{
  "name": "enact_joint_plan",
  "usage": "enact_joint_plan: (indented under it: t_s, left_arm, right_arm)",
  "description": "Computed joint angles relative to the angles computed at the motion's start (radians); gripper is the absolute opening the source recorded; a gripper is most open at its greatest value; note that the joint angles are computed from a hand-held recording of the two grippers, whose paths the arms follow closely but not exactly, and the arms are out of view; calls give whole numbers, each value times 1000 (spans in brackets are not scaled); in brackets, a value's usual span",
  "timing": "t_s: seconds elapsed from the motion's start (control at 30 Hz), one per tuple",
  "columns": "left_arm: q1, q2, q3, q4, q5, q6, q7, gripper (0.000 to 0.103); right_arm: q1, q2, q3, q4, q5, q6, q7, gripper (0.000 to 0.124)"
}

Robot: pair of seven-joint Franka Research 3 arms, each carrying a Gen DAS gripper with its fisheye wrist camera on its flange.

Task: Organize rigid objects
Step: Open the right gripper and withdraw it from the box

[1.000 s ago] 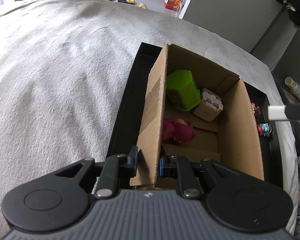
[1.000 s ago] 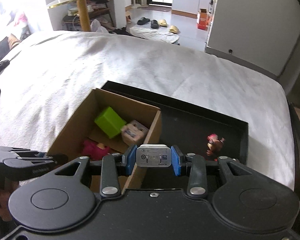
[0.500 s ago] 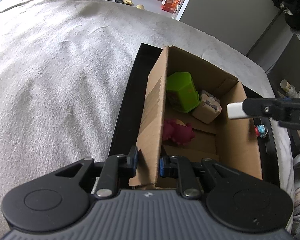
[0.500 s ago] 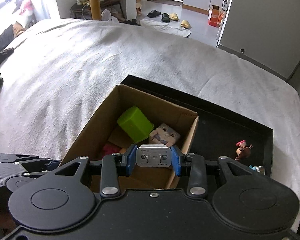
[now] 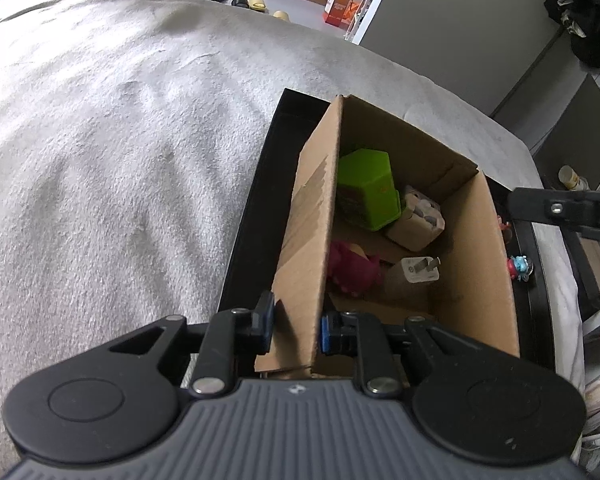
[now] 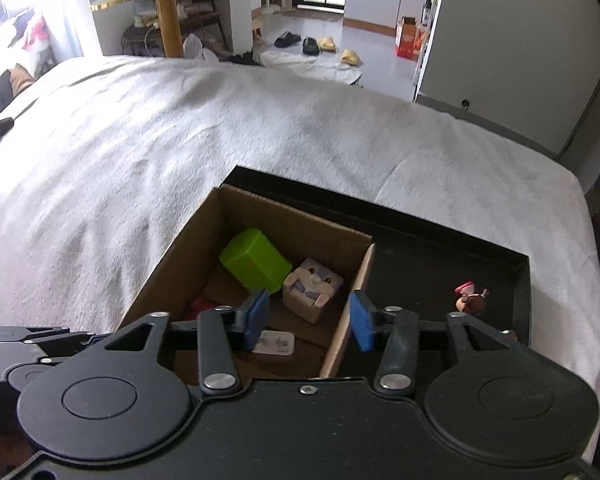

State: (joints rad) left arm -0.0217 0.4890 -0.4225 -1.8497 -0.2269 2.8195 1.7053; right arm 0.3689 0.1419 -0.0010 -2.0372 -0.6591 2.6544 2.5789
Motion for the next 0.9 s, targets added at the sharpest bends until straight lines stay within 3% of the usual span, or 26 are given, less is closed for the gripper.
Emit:
enact_joint_plan:
  t_s: [0.4,0.67,0.9]
  left_arm:
    - [-19,-1,18,7,27,-9,-32,20]
    - [-24,-13,23,-1,35,-7,-50,20]
    - [-52,-24,50,-10,79,0,-89,18]
  right_arm:
    - [-52,-117,26,-124,-116,46,109,80]
    - [-119,-195,64,-213,-146,63,146,88]
    - [-189,-248,87,-302,-170,158,164,90]
